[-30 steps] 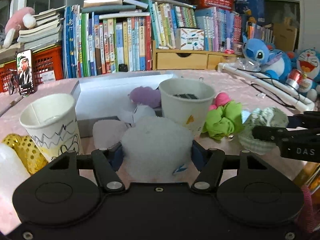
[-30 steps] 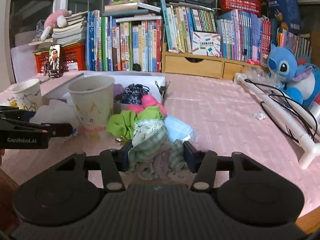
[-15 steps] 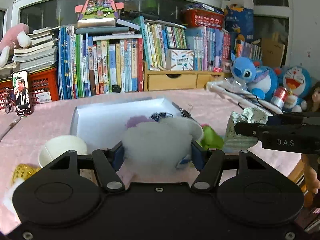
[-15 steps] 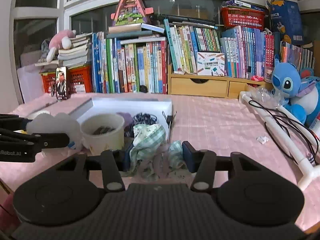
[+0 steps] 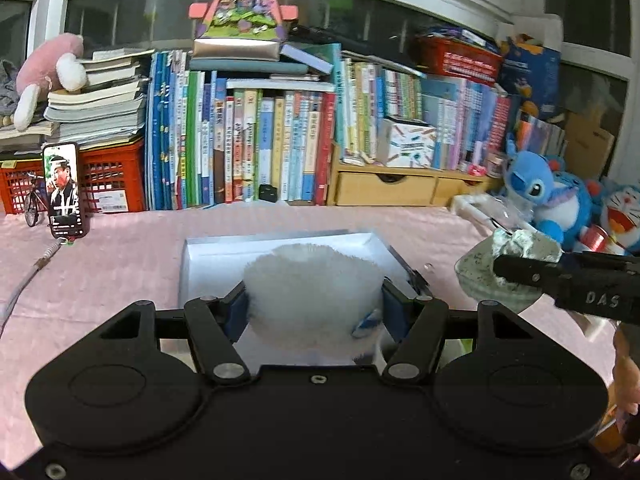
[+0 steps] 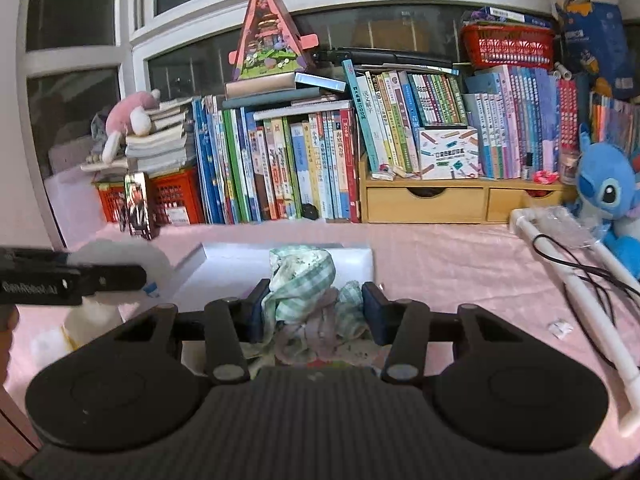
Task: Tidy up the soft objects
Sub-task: 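Carry the white pompom and green checked cloth over the grey tray with both tools, then lower the white pompom into the tray and open the left tool while the right releases the cloth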
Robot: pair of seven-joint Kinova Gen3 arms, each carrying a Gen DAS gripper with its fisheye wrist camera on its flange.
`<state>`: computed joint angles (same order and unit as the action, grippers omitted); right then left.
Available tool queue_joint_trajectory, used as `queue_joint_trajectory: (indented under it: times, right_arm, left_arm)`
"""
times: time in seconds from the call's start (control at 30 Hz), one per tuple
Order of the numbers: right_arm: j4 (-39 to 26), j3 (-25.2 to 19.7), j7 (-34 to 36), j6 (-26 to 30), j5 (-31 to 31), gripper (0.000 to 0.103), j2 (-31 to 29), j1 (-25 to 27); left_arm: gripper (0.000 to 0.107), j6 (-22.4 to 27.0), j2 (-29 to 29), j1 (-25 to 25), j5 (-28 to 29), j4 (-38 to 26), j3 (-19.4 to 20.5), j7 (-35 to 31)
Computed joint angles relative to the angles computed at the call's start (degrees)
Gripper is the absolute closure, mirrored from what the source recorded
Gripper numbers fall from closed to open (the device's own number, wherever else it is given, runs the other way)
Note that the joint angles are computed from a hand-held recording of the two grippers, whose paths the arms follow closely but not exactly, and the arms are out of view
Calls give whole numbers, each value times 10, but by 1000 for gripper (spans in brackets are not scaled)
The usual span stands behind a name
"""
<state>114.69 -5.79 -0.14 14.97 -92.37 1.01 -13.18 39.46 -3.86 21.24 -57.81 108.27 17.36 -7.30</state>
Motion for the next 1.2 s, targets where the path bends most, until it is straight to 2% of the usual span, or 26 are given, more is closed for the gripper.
queue_joint_trajectory:
  times: [0.07, 0.13, 0.2, 0.27, 0.43, 0.5, 0.53, 0.63, 0.97, 1.2]
  right_arm:
    - [-25, 32, -47, 11, 35, 51, 15, -30]
    - [-49, 85, -93, 22, 70, 51, 28, -80]
    - [-79, 138, -140, 40, 104, 51, 49, -128]
    - [-106, 191, -186, 49, 138, 51, 69, -179]
    - [-188, 324, -303, 90, 228, 51, 138, -295]
    - [-226, 362, -350, 125, 263, 51, 171, -318]
    - [-244, 366, -373, 138, 282, 51, 185, -318]
    - [-296, 347, -443, 153, 349, 51, 224, -302]
    - [-422, 232, -649, 182, 582, 50, 303, -234]
    - [-463, 105, -763, 185, 745, 50, 328, -168]
  left_arm:
    - [45, -10, 8, -19, 45, -20, -9, -47]
    - [45, -21, 23, -15, 92, -43, -44, -93]
    - [45, -23, 38, -29, 139, -65, -56, -140]
    - [45, -21, 56, -49, 185, -87, -59, -186]
    - [45, 6, 109, -57, 298, -149, -104, -283]
    - [45, 17, 129, -65, 340, -169, -115, -314]
    - [45, 24, 138, -68, 357, -179, -120, -325]
    - [45, 37, 163, -74, 395, -200, -134, -353]
    - [45, 71, 209, -75, 442, -234, -160, -377]
    - [45, 76, 222, -81, 463, -242, -162, -394]
